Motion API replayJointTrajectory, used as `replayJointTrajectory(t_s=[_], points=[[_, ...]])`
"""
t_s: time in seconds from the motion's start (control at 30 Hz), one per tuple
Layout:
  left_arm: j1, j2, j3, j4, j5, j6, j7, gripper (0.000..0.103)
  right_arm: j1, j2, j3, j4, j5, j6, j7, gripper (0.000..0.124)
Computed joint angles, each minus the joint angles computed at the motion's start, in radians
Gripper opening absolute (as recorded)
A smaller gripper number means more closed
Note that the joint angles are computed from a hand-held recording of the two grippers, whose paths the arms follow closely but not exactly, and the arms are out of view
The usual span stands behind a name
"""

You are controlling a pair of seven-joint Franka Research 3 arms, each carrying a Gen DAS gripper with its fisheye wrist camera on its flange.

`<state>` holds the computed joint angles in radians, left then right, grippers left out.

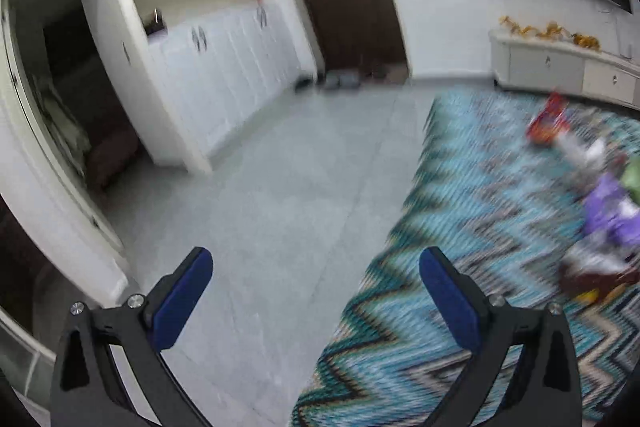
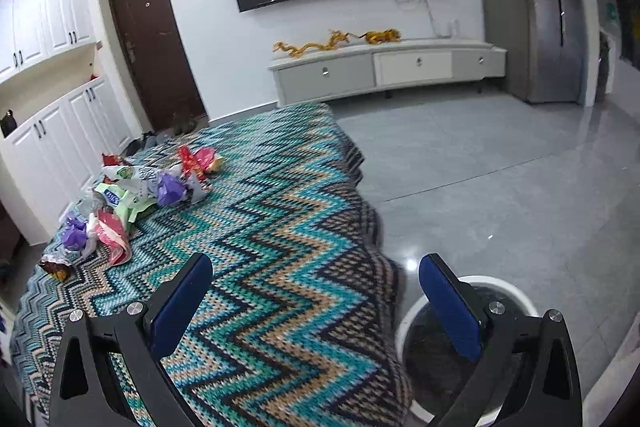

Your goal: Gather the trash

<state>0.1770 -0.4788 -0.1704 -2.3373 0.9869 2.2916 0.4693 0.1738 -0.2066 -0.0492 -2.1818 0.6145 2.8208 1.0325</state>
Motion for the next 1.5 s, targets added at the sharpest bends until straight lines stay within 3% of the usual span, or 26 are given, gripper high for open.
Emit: replayJointTrajectory(t_s=[0.1, 0.2, 0.3, 0.4, 0.63, 0.83, 1.07, 1.5], points=[[-0.027, -0.001, -0.046, 0.040, 0.041, 0.046, -0.040, 0.103, -0.031, -0.047, 0.041, -0.052, -0.117, 0.054, 0.059, 0.103], [-0.072, 0.052, -0.083, 0.100, 0.052, 0.097, -0.047, 0.103, -0.065, -0.087, 0.075, -0.077, -0.228, 0.057, 0.149, 0.103], [-0.118, 0.133, -0.108, 0.173, 0.048, 0.123, -0.037, 0.103, -0.043, -0.120, 0.057, -0.087, -0.233, 0.038, 0.168, 0.103], [-0.162, 0.200, -0.126, 0.235, 0.066, 0.132, -0.062, 0.103, -0.073, -0.148, 0.087, -0.106, -0.312, 0.046, 0.217, 0.103], [-0.219, 0.225, -0.100, 0.268, 0.075, 0.247, -0.134, 0.103, -0.072, -0.191, 0.088, -0.129, -0.382, 0.054, 0.252, 0.103], [-0.238, 0.218, -0.097, 0.268, 0.061, 0.268, -0.105, 0.103, -0.053, -0.199, 0.085, -0.125, -0.388, 0.054, 0.248, 0.103], [-0.245, 0.228, -0.108, 0.280, 0.054, 0.230, -0.068, 0.103, -0.052, -0.194, 0.102, -0.114, -0.411, 0.064, 0.261, 0.103], [-0.262, 0.266, -0.101, 0.289, 0.064, 0.242, -0.073, 0.103, -0.104, -0.183, 0.138, -0.109, -0.510, 0.064, 0.345, 0.103]])
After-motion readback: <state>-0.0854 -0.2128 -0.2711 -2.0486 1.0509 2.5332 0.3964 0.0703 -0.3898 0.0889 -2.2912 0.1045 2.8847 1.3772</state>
